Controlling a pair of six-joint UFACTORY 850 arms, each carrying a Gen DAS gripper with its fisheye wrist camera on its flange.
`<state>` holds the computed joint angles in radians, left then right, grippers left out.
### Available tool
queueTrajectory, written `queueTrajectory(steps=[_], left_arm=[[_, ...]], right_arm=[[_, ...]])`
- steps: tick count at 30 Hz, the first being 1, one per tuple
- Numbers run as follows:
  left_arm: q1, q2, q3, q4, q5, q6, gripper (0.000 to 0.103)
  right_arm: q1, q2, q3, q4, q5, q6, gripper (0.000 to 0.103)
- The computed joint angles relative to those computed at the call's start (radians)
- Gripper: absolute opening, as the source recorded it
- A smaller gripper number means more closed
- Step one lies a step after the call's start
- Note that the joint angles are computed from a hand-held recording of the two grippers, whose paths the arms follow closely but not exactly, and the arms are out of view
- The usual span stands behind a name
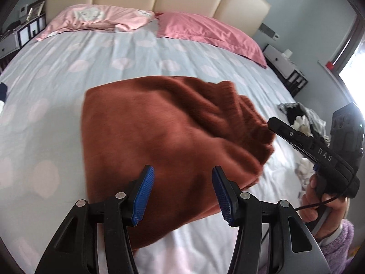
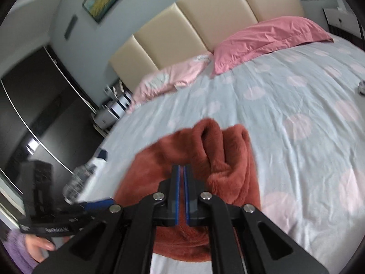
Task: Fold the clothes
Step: 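Lay the folded fleece on the bed and open the left tool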
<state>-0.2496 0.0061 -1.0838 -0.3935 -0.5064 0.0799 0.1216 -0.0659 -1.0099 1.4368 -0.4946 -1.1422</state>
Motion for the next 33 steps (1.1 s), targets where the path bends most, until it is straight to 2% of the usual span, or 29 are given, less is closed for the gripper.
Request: queueTrajectory(steps=[2, 3, 4, 6, 11, 12, 14, 16, 18, 22, 28, 29, 33], left_arm=[[0.016, 0.013, 0.027, 0.024, 0.015, -0.008, 0.055], [0.023, 0.017, 0.039, 0.04, 0.024, -0.019, 0.055], [0.026, 0.013, 0.044, 0.062, 0.032, -0.04, 0.055], [0.045, 0.005, 0.052, 0.054, 0.041, -0.033, 0.055], [0.107, -0.013, 0.053, -0.15, 0.065, 0.104, 0.055], [0.118, -0.012, 0.052, -0.211, 0.074, 0.155, 0.055], [0.131, -0.008, 0.045, -0.243, 0.096, 0.185, 0.055], [0.142, -0.011, 0.044, -0.254, 0.117, 0.212, 0.055], [0.156, -0.018, 0.045, -0.29, 0.125, 0.257, 0.055], [0.194, -0.058, 0.046, -0.392, 0.088, 0.346, 0.055], [0.19, -0.105, 0.024, -0.325, 0.09, 0.309, 0.054], [0.188, -0.11, 0.023, -0.327, 0.093, 0.319, 0.055], [0.185, -0.139, 0.015, -0.365, 0.064, 0.368, 0.054]], right_arm=[[0.008, -0.029, -0.014, -0.135, 0.047, 0.171, 0.005], [0.001, -0.045, -0.019, -0.176, 0.048, 0.24, 0.005], [-0.008, -0.061, -0.024, -0.214, 0.048, 0.308, 0.0], [-0.017, -0.077, -0.026, -0.252, 0.05, 0.379, 0.0], [-0.026, -0.085, -0.023, -0.293, 0.055, 0.463, 0.001], [-0.025, -0.065, -0.016, -0.273, 0.051, 0.437, 0.004], [-0.021, -0.014, 0.002, -0.228, 0.053, 0.366, 0.01], [-0.005, 0.026, 0.008, -0.217, 0.077, 0.322, 0.033], [0.014, 0.029, -0.016, -0.266, 0.088, 0.351, 0.037], [0.054, -0.057, -0.134, -0.535, 0.044, 0.536, 0.037], [0.102, -0.181, -0.277, -0.92, 0.027, 0.763, 0.037], [0.105, -0.198, -0.292, -0.959, 0.023, 0.784, 0.037], [0.088, -0.247, -0.332, -0.927, -0.02, 0.736, 0.034]])
